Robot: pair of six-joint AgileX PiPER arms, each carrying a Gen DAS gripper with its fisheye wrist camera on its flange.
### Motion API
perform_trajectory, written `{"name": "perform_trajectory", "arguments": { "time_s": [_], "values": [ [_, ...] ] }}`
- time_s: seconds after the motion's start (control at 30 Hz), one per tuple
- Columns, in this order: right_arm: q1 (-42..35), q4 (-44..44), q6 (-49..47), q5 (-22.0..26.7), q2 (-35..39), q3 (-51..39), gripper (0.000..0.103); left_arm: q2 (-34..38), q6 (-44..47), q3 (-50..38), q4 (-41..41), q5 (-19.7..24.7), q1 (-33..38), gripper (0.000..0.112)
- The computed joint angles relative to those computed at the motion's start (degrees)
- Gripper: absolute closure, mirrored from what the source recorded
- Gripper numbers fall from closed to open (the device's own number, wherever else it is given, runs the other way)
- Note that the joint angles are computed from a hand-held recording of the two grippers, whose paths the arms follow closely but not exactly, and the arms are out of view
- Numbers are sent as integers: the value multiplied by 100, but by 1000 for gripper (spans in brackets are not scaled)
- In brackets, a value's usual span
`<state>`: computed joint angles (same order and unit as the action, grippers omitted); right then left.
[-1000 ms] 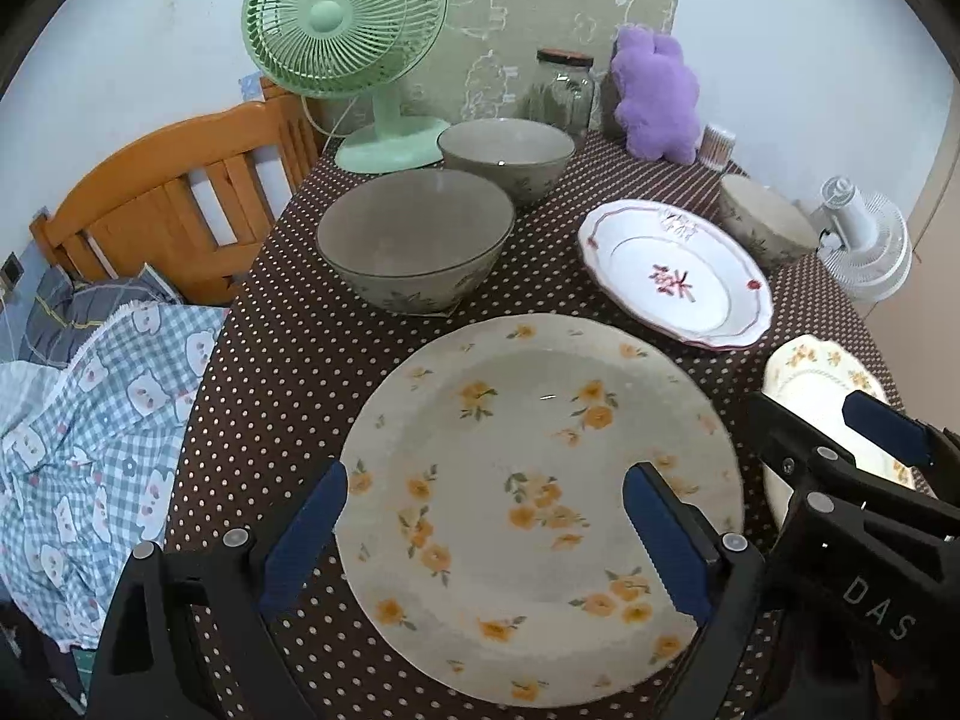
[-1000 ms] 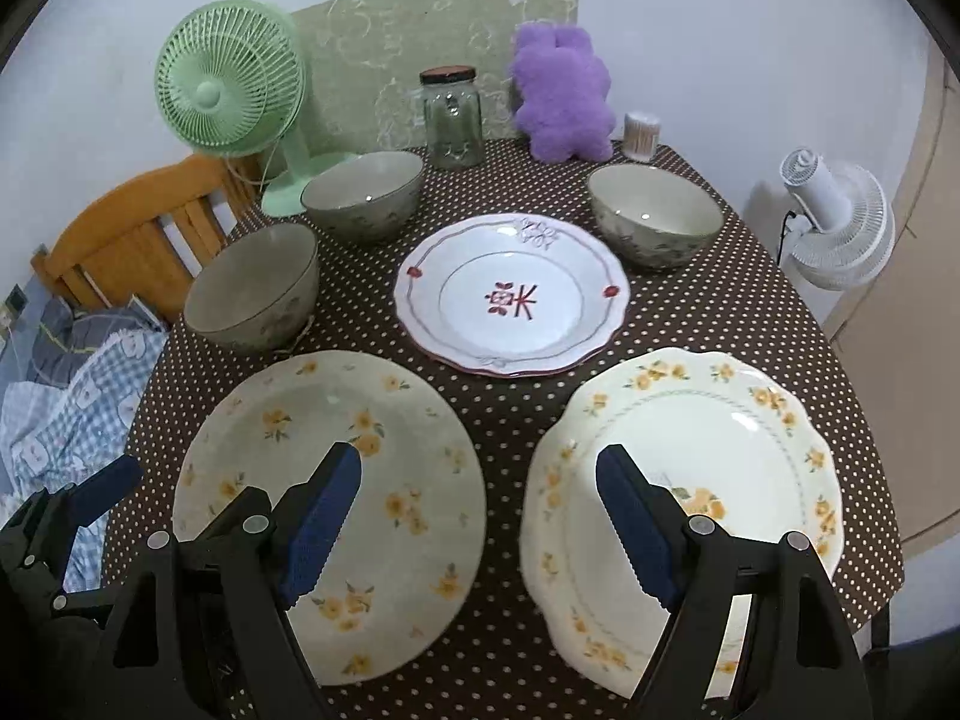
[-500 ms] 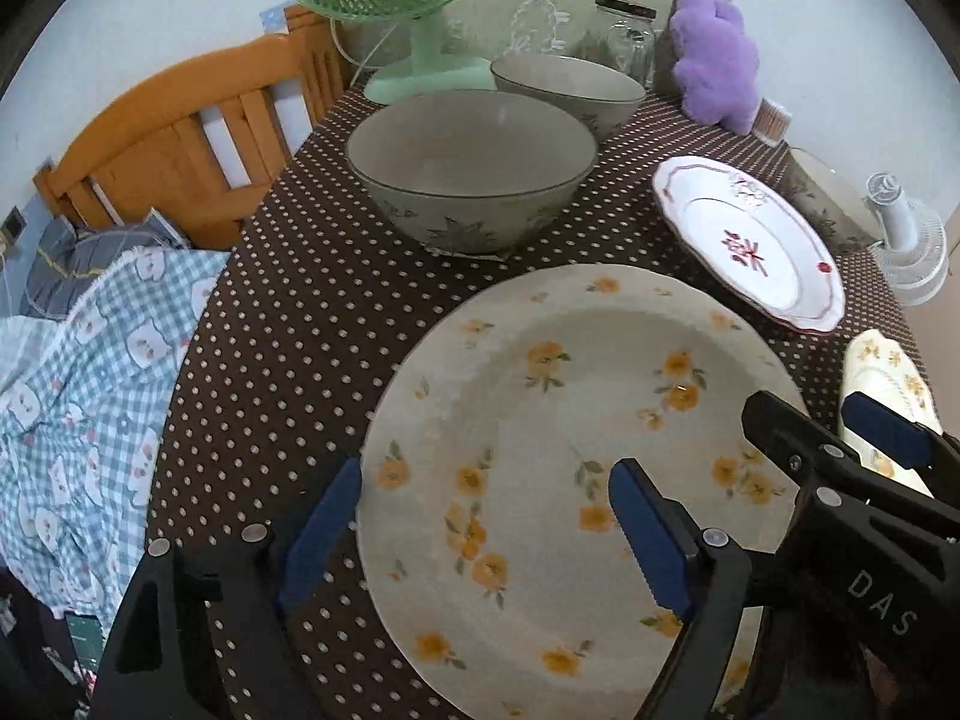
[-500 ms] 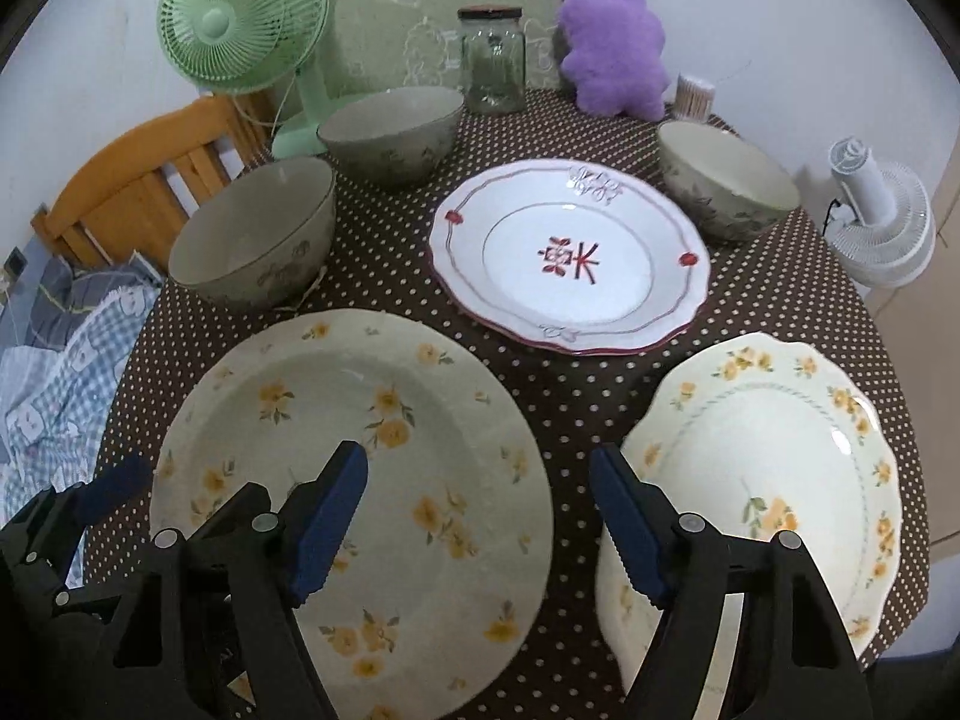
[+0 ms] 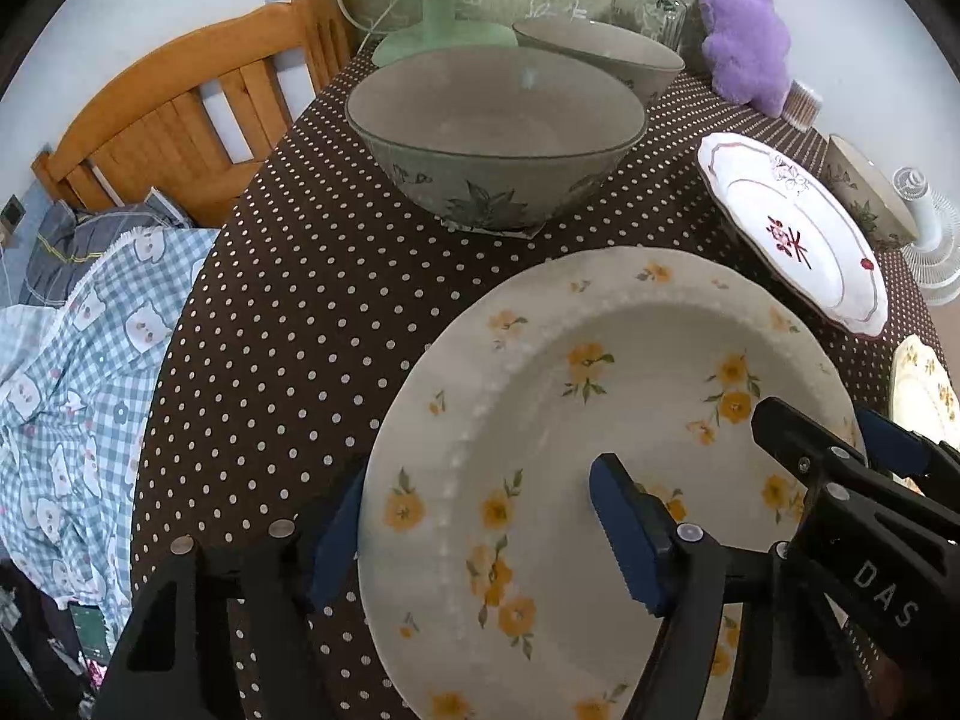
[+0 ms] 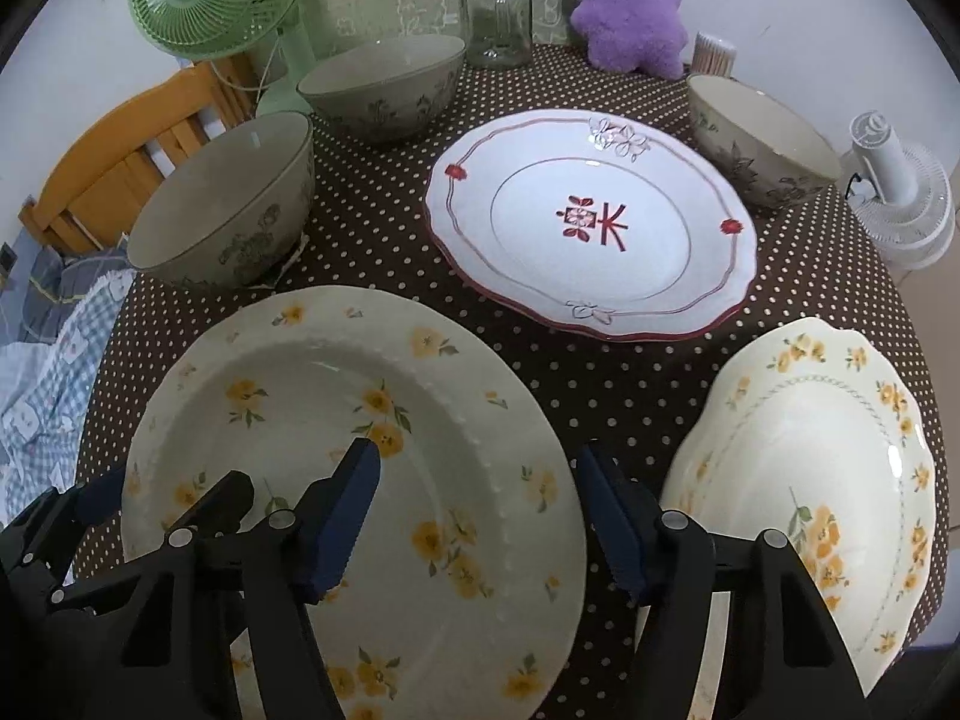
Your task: Organize plates and bowls
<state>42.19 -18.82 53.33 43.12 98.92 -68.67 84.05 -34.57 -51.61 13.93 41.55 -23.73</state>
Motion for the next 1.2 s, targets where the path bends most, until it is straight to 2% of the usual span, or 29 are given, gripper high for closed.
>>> {"name": "perform_trajectory", "arguments": {
  "time_s": [0.13,0.6,0.9,1.07,1.2],
  "values": [
    [-24,21,10,73,126,-110,34,16,-199,16,208,-22,-102,37],
    [121,8,191,507,73,-251,34,-203,368,-23,-394,233,32,37],
    [431,-456,983,916,-398,-58,34,-637,621,-59,-447,372,-159,37],
    [533,-612,1285,1176,-725,40,34,-798,501,-160,-393,523,-400,37],
    [494,-724,1352,1240,-1030,212,34,-825,76,-310,-148,644,-763,37]
  ]
}}
